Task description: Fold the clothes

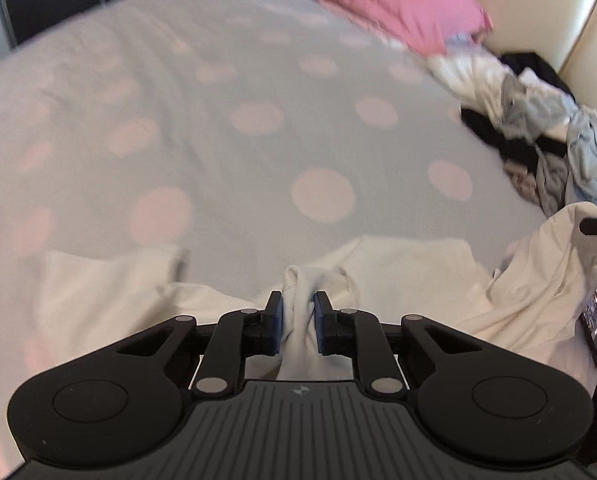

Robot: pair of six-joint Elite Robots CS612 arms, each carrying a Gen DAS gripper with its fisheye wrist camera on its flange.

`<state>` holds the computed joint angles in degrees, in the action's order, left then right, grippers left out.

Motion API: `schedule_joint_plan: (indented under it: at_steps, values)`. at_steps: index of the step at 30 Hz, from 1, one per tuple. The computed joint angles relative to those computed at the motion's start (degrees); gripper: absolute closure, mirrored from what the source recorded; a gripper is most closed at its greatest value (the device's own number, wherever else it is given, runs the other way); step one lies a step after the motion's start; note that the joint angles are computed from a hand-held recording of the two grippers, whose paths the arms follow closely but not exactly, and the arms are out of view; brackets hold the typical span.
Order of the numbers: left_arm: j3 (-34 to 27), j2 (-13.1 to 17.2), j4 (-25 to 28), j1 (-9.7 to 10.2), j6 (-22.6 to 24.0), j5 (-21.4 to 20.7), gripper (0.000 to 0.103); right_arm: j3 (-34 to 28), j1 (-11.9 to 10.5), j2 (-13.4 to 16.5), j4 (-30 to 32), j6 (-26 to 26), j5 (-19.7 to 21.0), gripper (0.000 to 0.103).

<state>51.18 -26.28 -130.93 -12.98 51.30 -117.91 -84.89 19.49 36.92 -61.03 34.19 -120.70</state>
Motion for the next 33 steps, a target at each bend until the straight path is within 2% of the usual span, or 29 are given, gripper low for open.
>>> schedule_joint_plan:
  at_steps: [5,7,10,13,15,18,21,23,24,27,30,33]
  values:
    - [2.7,-3.1,-9.1,2.47,-5.0,-1.0,0.09,-0.5,1.0,-0.9,-3.4,0.0,-7.5,0.098]
    - [3.3,-4.1,-12.5,3.47,-7.8,-1.9,0.09,-0.1,1.2,-1.8,-5.5,-1.7,-9.6,0.098]
    - [4.2,-5.7,-18.3,4.97,-12.1,-4.5,0.09,2.2,1.9,-4.3,-10.4,-7.7,-15.2,0.098]
    - [5.6,-7.7,-25.3,6.35,-16.4,-8.3,0.09,5.2,2.5,-7.2,-19.7,-15.2,-20.1,0.098]
    - [6.3,-8.9,-29.6,7.31,-18.9,-10.8,0.09,8.0,3.0,-9.4,-27.4,-21.0,-23.1,0.098]
    - [7.4,-10.5,-35.3,8.68,-22.1,-14.3,0.09,13.4,4.1,-12.6,-41.6,-32.8,-28.7,0.098]
    - [9.1,-12.1,-36.7,9.64,-22.5,-15.8,0.09,15.1,4.8,-14.2,-46.8,-36.3,-28.6,0.098]
    - [11.0,-13.2,-35.0,10.0,-19.7,-15.6,0.09,16.1,5.2,-15.2,-49.4,-38.1,-28.2,0.098]
    - [12.1,-13.7,-33.6,10.21,-17.7,-15.3,0.09,15.7,5.4,-15.0,-48.5,-37.6,-27.7,0.098]
    - [15.8,-14.9,-26.6,10.74,-10.3,-12.9,0.09,12.0,5.5,-12.7,-39.2,-31.5,-23.6,0.098]
    - [19.4,-15.3,-20.1,10.52,-3.9,-7.9,0.09,7.6,5.4,-9.4,-27.3,-22.6,-17.1,0.098]
    - [21.3,-14.8,-13.1,10.26,0.2,-3.6,0.09,4.6,5.3,-6.3,-17.9,-15.5,-10.5,0.098]
